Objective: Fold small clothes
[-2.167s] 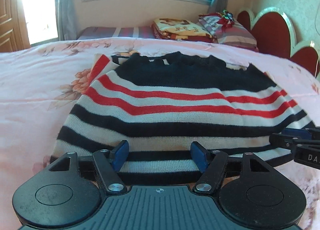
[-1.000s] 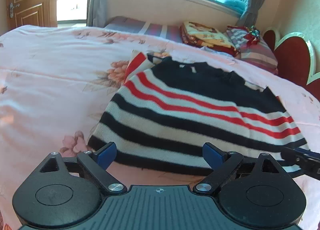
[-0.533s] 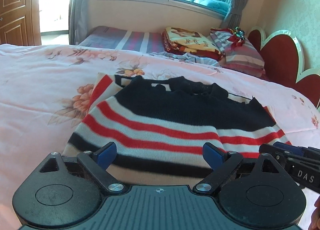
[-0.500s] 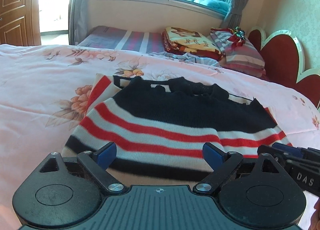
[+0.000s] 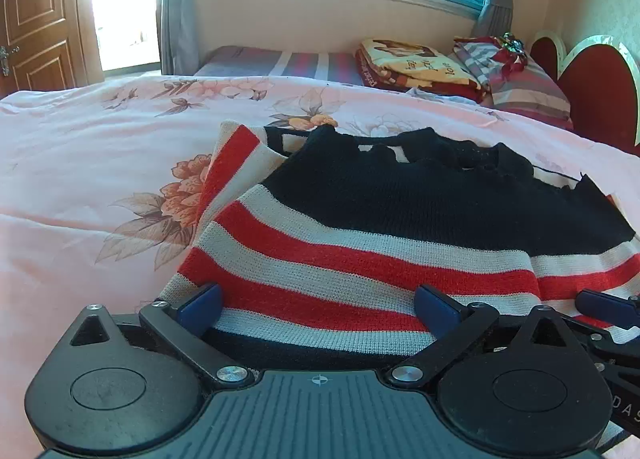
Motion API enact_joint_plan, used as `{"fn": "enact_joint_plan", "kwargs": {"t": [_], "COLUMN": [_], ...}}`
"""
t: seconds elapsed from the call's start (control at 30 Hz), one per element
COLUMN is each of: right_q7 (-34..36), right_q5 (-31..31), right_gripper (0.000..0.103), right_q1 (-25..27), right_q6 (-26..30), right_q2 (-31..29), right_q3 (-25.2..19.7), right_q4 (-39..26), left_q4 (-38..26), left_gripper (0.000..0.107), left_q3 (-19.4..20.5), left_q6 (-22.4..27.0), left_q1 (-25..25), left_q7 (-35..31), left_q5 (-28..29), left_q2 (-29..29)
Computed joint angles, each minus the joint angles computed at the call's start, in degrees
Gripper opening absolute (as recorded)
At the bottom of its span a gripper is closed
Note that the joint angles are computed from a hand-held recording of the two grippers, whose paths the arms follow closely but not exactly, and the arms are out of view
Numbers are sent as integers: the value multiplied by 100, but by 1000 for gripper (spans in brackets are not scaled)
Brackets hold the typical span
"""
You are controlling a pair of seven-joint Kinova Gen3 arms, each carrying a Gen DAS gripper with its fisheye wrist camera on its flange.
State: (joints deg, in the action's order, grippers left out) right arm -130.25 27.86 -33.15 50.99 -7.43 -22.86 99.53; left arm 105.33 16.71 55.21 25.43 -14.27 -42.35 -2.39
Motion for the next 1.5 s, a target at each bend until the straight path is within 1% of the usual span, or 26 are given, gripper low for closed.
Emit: {"fn": "enact_joint_plan", "kwargs": {"t": [0.23,0.43,0.67,0.8,0.9,1.0,1.1,1.2,1.37,1.5], "right_q7": [-217,-438,-546,-581,-624,-474,-124,-66,41,85], "right_q5": [257,446,528,552,577,405,-43,-421,-667,-838], "right_gripper": [42,42,42,42,42,42,43,47,52,52], "right_q1": [-13,-53,-120,-144,-156,-157,-134,-68,86,211], "right_q6": [-53,-21,24,42,65,75,280,293,285,374], "right_q2": [-27,-16,5,11,16,18,43,-118,-392,-498], "right_q3": [-100,-166,-154,-154,-158,-72,81,142,-28,-118], "right_q4": [114,155,149,148,140,77,-199,-234,-91,-39], "left_q4": [-1,-185,-204,-223,-149,-139,-107,-54,116,385], "left_gripper": [102,102,102,102,102,102,102,102,102,102], "left_q3": [-17,-13,91,129,160,237,368,432,462,357], "left_q6": [-30,192,369,444,350,393,451,478,405,115], "left_q1": [-38,-28,-59,-170,-309,-470,-599,-682,-879,-1044], "left_q7": [-132,-357,-473,-614,-650,-675,-671,-720,-779,-826], "left_q5": [49,242,423,771,1114,1425,1561,1702,2045,2501], "left_q2": [-22,-22,-264,-480,-705,-836,-935,-1068,-1306,-1593]}}
